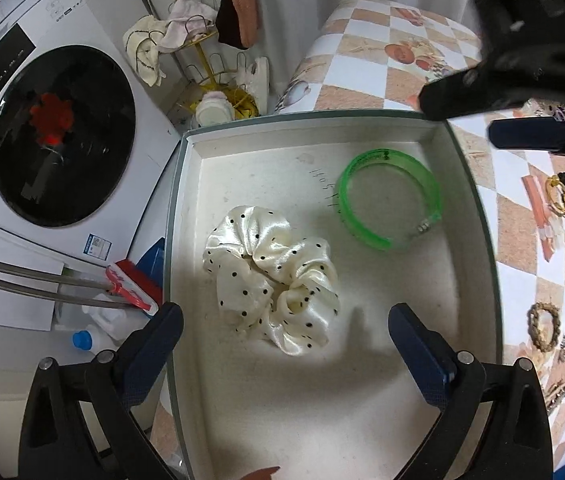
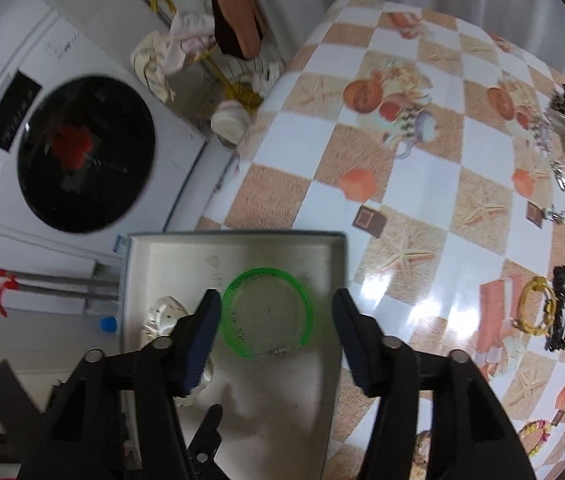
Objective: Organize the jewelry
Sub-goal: 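Carry scrunchie and bangle to the white tray and release both, then move left tool to braided brown bracelet while right tool reaches beaded bracelet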
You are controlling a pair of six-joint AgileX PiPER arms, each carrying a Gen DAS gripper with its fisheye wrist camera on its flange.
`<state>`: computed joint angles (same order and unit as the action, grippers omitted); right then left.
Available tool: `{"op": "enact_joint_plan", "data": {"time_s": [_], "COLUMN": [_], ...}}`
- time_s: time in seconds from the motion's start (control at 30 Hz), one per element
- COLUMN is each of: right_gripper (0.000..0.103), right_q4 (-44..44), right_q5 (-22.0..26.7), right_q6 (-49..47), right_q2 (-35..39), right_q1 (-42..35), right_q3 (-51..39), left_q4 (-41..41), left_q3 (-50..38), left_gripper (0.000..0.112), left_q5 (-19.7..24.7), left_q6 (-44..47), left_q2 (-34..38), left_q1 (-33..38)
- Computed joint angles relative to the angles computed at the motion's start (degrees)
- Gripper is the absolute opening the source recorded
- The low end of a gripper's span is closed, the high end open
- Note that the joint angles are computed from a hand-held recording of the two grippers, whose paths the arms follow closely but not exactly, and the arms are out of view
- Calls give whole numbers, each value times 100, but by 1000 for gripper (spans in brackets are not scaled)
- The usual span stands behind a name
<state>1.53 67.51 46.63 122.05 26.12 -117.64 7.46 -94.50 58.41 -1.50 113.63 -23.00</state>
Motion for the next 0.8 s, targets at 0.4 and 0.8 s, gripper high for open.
{"op": "enact_joint_plan", "data": {"time_s": [0.4, 0.8], "right_gripper": [86, 86], "right_q4": [-467, -565], "right_q5": [-644, -263], "right_q6": [1102, 2175], "right_q2": [-2644, -4977], "right_q1": [-416, -803], "right_q3": [3262, 5890], "left_q4": [-337, -688], "left_q3": [-261, -591], "left_gripper": [103, 103], "left_q5": [388, 741], "left_q6": [407, 712], "left_q2": [-322, -245], "left_q1": [-418, -1209]}}
